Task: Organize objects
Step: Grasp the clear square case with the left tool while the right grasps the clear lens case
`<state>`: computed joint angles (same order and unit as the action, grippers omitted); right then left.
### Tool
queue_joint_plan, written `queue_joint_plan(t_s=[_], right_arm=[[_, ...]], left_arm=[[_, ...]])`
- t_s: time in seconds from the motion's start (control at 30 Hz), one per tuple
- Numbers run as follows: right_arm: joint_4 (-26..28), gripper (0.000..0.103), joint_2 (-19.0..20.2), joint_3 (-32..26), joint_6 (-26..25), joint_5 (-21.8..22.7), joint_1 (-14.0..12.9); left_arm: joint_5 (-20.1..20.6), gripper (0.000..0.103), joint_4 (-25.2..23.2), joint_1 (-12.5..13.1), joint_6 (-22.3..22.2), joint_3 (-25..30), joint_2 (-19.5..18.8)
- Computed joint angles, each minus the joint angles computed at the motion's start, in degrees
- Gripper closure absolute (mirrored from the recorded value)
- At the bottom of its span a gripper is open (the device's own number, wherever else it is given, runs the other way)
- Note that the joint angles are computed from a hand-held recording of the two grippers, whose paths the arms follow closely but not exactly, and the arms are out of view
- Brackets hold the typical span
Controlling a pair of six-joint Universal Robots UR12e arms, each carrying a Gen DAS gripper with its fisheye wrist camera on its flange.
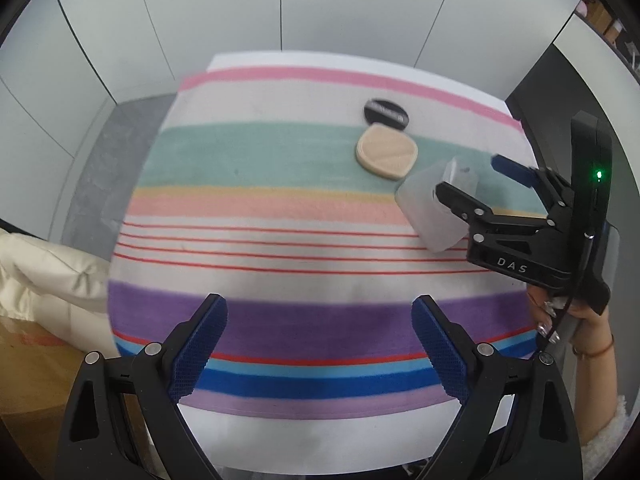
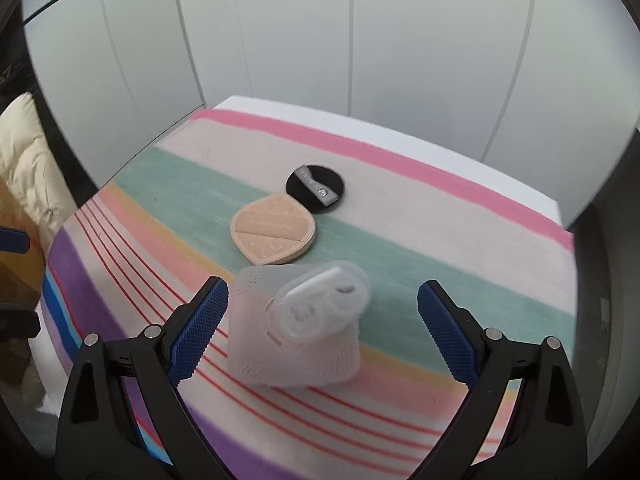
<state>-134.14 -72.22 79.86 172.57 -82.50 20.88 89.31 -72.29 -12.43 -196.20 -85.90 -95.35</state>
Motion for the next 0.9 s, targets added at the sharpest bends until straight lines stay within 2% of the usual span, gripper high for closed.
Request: queue_joint_plan(t_s=[0.1, 0.17, 0.2, 0.23, 0.43, 0.5, 0.6, 0.73, 0.83, 0.9], right_arm=[[-0.4, 0.009, 0.2, 0.6, -2.9, 1.4, -0.2], [0.7, 0.027, 0.5, 0.3, -4.4, 0.8, 0.0], [1.5, 0.039, 0.5, 0.3, -4.6, 2.0, -0.2], [1.5, 0.045, 0.4, 0.4, -3.7, 3.3, -0.6], [-1.4, 0.045, -1.4, 2.9, 1.5, 4.1, -1.7], [-2.8, 0.045, -2.6, 4.3, 4.3, 1.7, -2.1], [-3.8, 0.045, -4.9, 6.6, 10.7, -1.8, -3.6], [-4.8, 0.045, -8.4, 10.2, 17.3, -0.7, -6.5], [-4.8, 0.045, -10.6, 12.1, 19.5, 0.4, -8.2], [-4.0, 0.045, -11.4, 12.6, 18.9, 0.2, -8.6]], left_arm=[[-0.5, 0.009, -0.1, -0.2, 0.0, 0.0, -0.4], [-0.6, 0.009, 0.1, -0.4, -0.1, 0.0, -0.8], [-0.9, 0.009, 0.4, -0.4, -0.3, -0.1, -0.9], [-1.7, 0.009, 1.0, -0.4, -0.6, -0.3, -1.0], [-3.9, 0.009, 3.4, -1.8, -2.2, -0.2, -2.3], [-4.9, 0.009, 4.6, -2.3, -4.2, 0.2, -3.2], [-8.0, 0.009, 8.0, -2.9, -10.5, 0.7, -5.2], [-10.4, 0.009, 7.6, -3.5, -19.7, 4.0, -9.2], [-9.1, 0.009, 7.4, -4.1, -25.4, 6.7, -11.9], [-7.0, 0.009, 4.0, -4.7, -26.8, 9.5, -13.8]])
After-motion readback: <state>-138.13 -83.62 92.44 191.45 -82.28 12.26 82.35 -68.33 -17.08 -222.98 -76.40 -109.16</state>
